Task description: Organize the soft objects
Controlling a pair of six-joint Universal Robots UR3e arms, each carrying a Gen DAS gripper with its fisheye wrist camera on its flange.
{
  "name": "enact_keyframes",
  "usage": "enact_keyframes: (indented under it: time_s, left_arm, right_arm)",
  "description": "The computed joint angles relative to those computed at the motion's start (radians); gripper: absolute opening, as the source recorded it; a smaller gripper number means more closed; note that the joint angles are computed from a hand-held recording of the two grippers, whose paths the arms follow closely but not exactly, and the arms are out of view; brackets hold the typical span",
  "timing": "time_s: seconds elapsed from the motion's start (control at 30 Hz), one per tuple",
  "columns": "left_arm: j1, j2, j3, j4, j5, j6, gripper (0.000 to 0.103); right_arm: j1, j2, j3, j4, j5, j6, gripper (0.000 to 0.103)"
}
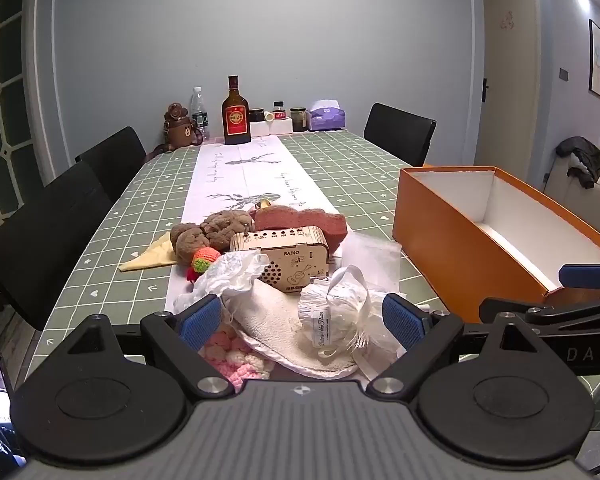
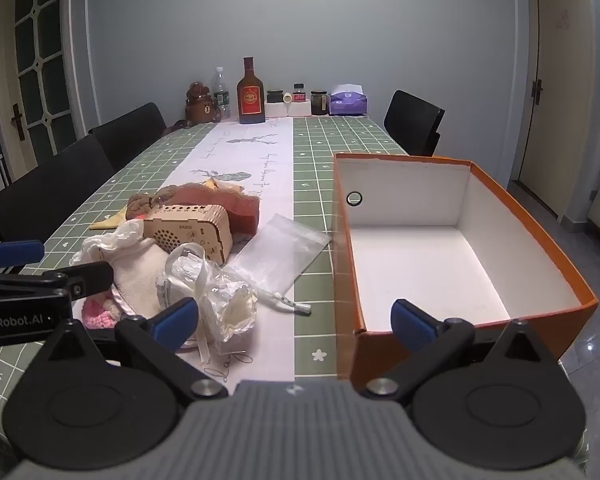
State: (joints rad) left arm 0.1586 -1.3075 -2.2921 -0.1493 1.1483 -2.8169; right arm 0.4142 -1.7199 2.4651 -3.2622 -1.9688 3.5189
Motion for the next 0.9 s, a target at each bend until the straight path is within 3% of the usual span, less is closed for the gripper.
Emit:
enact_keyframes:
  time_s: [0.23, 0.47, 0.53, 0.9]
  left_arm:
    - [0.023, 0.016, -0.021, 0.003, -0.024, 0.022, 0.103]
    - [-0.021, -0.039, 0.017, 0.014, 0.016, -0.01, 0.103]
    - [-0.021, -0.043, 0.015, 0.023, 0.016, -0.016, 0.103]
    - [-0.007, -0.025, 0.01, 0.01, 0.005, -0.019, 0.103]
  right_arm:
    - [-0.001, 0.011, -0.007, 0.0, -0.005, 0.004, 0.1]
    - [0.025, 0.032, 0.025, -0.044, -0.032, 0.022, 0.1]
    - [-0.002, 0.018, -0.021, 0.025, -0.006, 0.001, 0.1]
    - [0.002, 0.034, -0.037, 0.037, -0.006, 0.0, 0.1]
